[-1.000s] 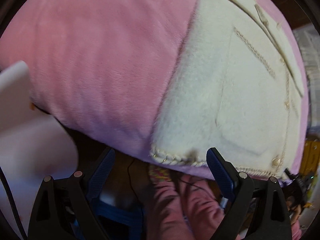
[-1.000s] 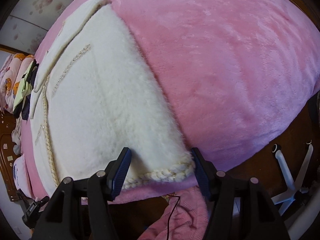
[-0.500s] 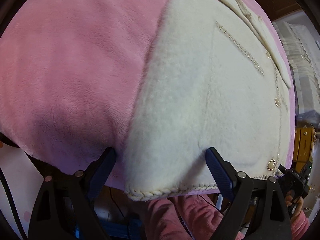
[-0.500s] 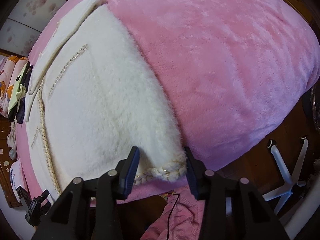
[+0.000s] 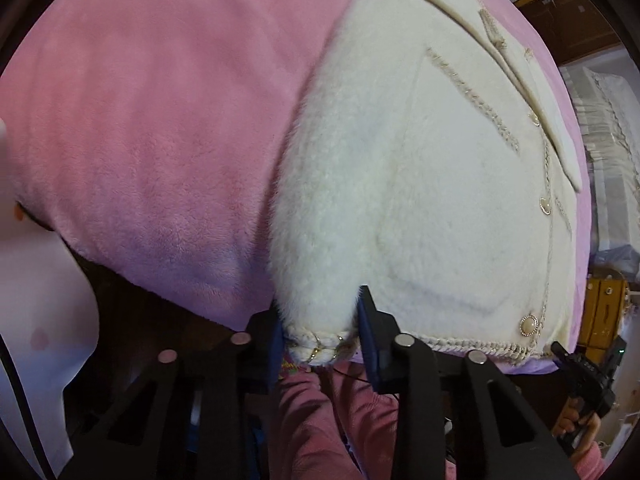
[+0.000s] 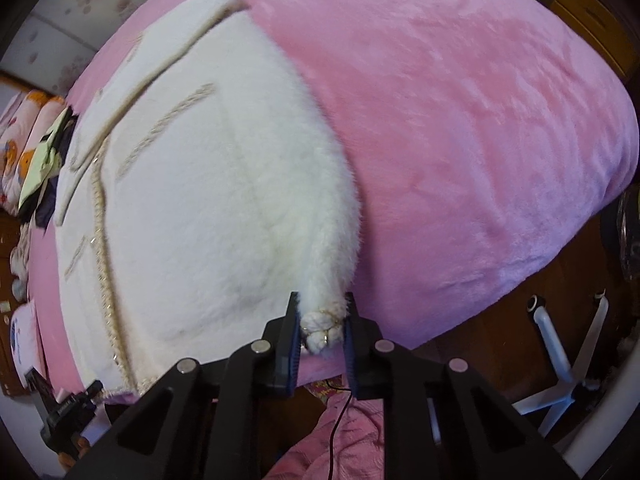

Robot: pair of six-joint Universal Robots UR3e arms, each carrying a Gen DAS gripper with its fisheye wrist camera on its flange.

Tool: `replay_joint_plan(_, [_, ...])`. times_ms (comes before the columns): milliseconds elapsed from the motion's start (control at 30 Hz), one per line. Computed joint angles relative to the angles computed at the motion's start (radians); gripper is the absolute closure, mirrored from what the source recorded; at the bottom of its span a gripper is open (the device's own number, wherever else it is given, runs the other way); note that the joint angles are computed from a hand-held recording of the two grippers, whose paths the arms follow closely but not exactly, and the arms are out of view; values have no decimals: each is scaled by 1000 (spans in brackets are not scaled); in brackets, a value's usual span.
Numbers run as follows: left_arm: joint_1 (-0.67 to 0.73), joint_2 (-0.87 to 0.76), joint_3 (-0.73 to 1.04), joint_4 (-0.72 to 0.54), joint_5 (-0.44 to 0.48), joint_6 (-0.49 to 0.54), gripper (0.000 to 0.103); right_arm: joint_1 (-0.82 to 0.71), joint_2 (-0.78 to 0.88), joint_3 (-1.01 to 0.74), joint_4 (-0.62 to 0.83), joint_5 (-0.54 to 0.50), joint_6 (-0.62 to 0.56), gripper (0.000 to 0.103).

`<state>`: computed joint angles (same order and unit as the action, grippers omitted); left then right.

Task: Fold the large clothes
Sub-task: 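Grasp the hem corners with the left tool while the right tool grasps the other corner, then lift the hem with both tools and fold it over toward the collar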

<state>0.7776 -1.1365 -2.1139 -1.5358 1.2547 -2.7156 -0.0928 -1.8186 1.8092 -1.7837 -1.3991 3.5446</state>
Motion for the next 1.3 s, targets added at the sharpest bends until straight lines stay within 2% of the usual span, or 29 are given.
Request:
replay_joint_plan(67, [-76,6,33,13,35,-55,76,33,35,-59,19,-3,-7,87])
replay_joint_plan(133, [-114,-5,77,-7,25,-86,78,52,59,-103,19,19,-19,87])
replay_joint_plan(267, [-111,12,164,-98,-67,-122,81,87,115,-191,19,47,-1,88])
replay_joint_plan(367, [-146,-9,246,-112,-109,-190,81,105,167,-259,2,87,44,88])
replay_joint_plan(433, [-122,-21,306,-149,-174,-183,81,118,204,-320,7,111,83,88])
replay_joint_plan(533, [-139,-86,423,-152,-265,-249,82,108,233,-380,-24,164,134,88])
replay_joint_plan(700, [-222,-251,643,-45,-332,-428,83,37,276,-503,-80,278,174,89])
replay_joint_plan(800, [-253,-344,779,-10,-338,-490,83,3,340,-614,-105,319,188,89])
replay_joint_plan(933, [-298,-506,984,63,-344,-637,84,-57,445,-792,-87,370,176,89])
replay_joint_plan(1033, [-329,-638,1184,63,-299,-741,84,-102,517,-882,-108,425,222,89])
replay_joint_plan(1167, [-383,-825,1472,59,-232,-866,85,-135,689,-1135,-58,454,248,89])
replay_joint_plan(1300, [-409,-1060,1884,-23,-181,-926,85,-149,942,-1540,41,472,283,89])
